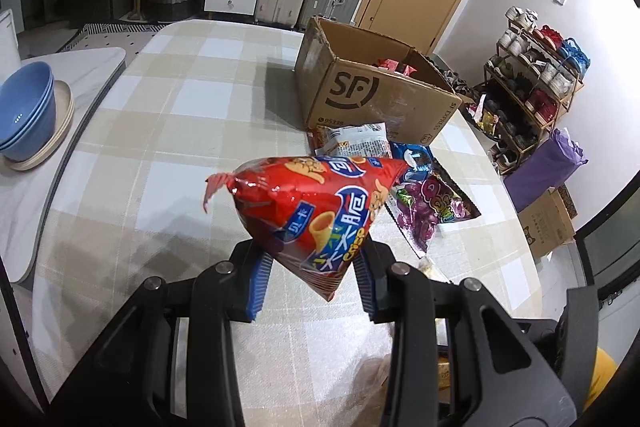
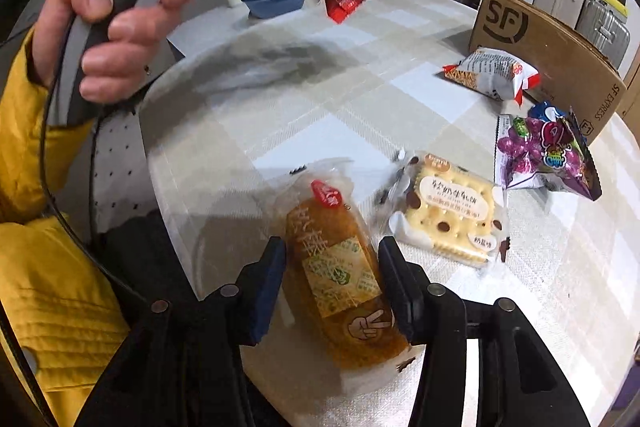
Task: Organize snacks
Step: 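Lift the red chip bag with the left tool while the right tool carries the bread roll over the box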
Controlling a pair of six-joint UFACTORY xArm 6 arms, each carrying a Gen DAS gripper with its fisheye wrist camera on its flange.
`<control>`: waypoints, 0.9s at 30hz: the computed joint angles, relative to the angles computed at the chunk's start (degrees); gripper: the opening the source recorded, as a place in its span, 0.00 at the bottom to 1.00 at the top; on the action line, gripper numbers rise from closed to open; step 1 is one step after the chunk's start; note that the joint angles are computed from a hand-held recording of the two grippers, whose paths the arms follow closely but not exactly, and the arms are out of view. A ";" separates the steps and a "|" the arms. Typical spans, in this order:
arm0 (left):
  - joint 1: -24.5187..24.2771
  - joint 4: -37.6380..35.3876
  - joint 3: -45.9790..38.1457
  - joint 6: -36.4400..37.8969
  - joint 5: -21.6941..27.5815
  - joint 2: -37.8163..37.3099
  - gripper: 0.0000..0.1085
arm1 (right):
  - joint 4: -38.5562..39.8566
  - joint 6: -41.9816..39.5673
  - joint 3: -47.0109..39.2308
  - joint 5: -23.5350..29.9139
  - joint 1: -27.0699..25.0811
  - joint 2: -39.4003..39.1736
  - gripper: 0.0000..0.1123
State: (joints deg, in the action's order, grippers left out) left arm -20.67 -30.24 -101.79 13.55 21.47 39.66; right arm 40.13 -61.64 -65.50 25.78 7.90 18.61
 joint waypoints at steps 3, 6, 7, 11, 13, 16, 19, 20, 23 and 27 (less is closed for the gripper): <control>0.00 -0.88 1.18 0.76 -0.46 -0.82 0.31 | 1.93 -0.89 -0.81 0.39 -0.37 0.86 0.35; -0.05 -1.64 2.31 1.57 -1.03 -1.64 0.31 | 4.73 -1.94 -0.92 2.52 -0.89 0.41 0.33; -0.06 -1.88 2.56 1.68 -1.09 -1.86 0.31 | 6.80 -3.12 -0.80 3.77 -1.24 -0.05 0.33; -0.17 -2.78 4.11 2.63 -1.84 -3.05 0.31 | 12.02 -3.98 -1.13 6.31 -2.80 -1.16 0.33; -0.21 -3.14 4.72 2.89 -2.14 -3.59 0.31 | 15.36 -4.11 -1.94 8.78 -4.57 -1.68 0.33; -0.34 -3.81 5.61 3.73 -2.63 -4.54 0.31 | 19.06 -3.70 -3.11 9.77 -6.19 -2.09 0.33; -0.42 -3.81 5.73 3.99 -2.89 -5.05 0.31 | 23.07 -3.75 -4.42 10.26 -8.27 -2.90 0.33; -0.43 -3.42 5.36 3.71 -2.77 -4.99 0.31 | 24.89 -4.04 -4.96 10.13 -9.01 -3.16 0.33; -0.52 -2.39 3.40 3.24 -2.31 -4.42 0.31 | 27.81 -4.06 -6.91 9.01 -10.61 -3.40 0.33; -0.73 -0.08 -1.43 2.05 -1.22 -2.65 0.31 | 31.44 -3.90 -10.90 8.39 -12.82 -2.69 0.33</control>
State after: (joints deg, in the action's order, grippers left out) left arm -21.40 -30.32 -103.21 15.60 20.25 37.01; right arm 71.57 -65.54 -76.39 34.18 -4.92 15.92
